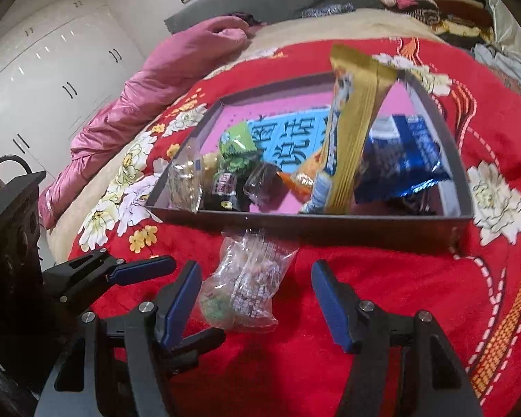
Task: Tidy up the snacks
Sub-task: 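Grasp the small clear candy bag with the right tool while the left tool grasps the round biscuit pack, then carry the clear candy bag with the right tool while the left tool carries the biscuit pack over the tray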
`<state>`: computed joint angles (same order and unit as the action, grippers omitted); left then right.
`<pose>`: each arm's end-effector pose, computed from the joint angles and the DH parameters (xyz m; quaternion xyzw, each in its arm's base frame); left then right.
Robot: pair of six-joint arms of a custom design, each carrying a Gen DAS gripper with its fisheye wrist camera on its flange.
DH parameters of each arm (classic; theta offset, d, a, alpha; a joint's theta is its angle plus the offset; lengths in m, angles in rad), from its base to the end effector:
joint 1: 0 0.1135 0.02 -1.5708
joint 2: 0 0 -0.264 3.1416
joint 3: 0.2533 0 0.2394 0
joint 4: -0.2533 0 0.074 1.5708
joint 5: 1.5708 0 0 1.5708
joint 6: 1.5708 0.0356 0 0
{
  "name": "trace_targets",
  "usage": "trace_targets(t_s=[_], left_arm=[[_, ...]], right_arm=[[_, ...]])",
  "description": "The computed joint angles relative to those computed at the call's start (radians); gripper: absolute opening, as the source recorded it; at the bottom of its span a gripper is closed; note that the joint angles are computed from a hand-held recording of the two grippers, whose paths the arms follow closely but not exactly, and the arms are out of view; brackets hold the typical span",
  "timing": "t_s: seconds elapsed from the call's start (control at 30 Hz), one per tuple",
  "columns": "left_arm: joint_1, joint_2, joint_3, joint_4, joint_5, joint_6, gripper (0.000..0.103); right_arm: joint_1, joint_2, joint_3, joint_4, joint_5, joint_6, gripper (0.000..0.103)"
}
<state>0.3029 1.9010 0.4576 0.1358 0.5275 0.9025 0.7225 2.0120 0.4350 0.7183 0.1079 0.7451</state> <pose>0.2171 0.0491 0.0398 0.3153 0.9043 -0.1411 0.2509 0.1997 0.1709 0.0373 0.0294 0.9356 0.1956 0.2923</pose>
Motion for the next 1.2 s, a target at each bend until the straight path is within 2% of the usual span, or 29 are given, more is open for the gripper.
trace_targets(t_s=[0.1, 0.3, 0.47, 0.57, 0.63, 0.67, 0.73, 0.77, 0.87, 1.2], left_arm=[[-0.015, 0.03, 0.008, 0.016, -0.008, -0.006, 0.078], [-0.044, 0.086, 0.014, 0.051, -0.021, -0.019, 0.078], [-0.062, 0.116, 0.029, 0.044, 0.0, -0.028, 0.078], [-0.083, 0.121, 0.016, 0.079, -0.007, -0.044, 0.065], [-0.101, 0.134, 0.017, 0.105, -0.019, -0.065, 0.063], [-0.103, 0.14, 0.025, 0.098, -0.012, -0.074, 0.061], [-0.094, 0.147, 0.05, 0.063, 0.008, -0.081, 0.052], [-0.081, 0.15, 0.073, 0.023, 0.024, -0.076, 0.043], [-0.053, 0.166, 0.129, -0.075, 0.059, -0.07, 0.041], [0.019, 0.1, 0.142, -0.183, 0.126, -0.029, 0.04]], right_arm=[[-0.019, 0.044, 0.019, 0.019, -0.045, 0.008, 0.065], [-0.017, 0.085, 0.063, -0.014, -0.047, -0.007, 0.047], [-0.016, 0.045, 0.014, 0.009, -0.033, -0.007, 0.041], [-0.007, -0.012, -0.031, 0.007, -0.001, -0.01, 0.039], [-0.002, -0.054, -0.061, 0.007, 0.018, -0.005, 0.039], [0.0, -0.077, -0.079, 0.008, 0.03, -0.002, 0.039], [0.003, -0.108, -0.106, 0.009, 0.05, 0.004, 0.039], [0.003, -0.123, -0.121, 0.011, 0.059, 0.013, 0.039], [-0.004, -0.152, -0.166, 0.047, 0.069, 0.036, 0.039], [-0.005, -0.268, -0.258, 0.097, 0.144, 0.048, 0.039]])
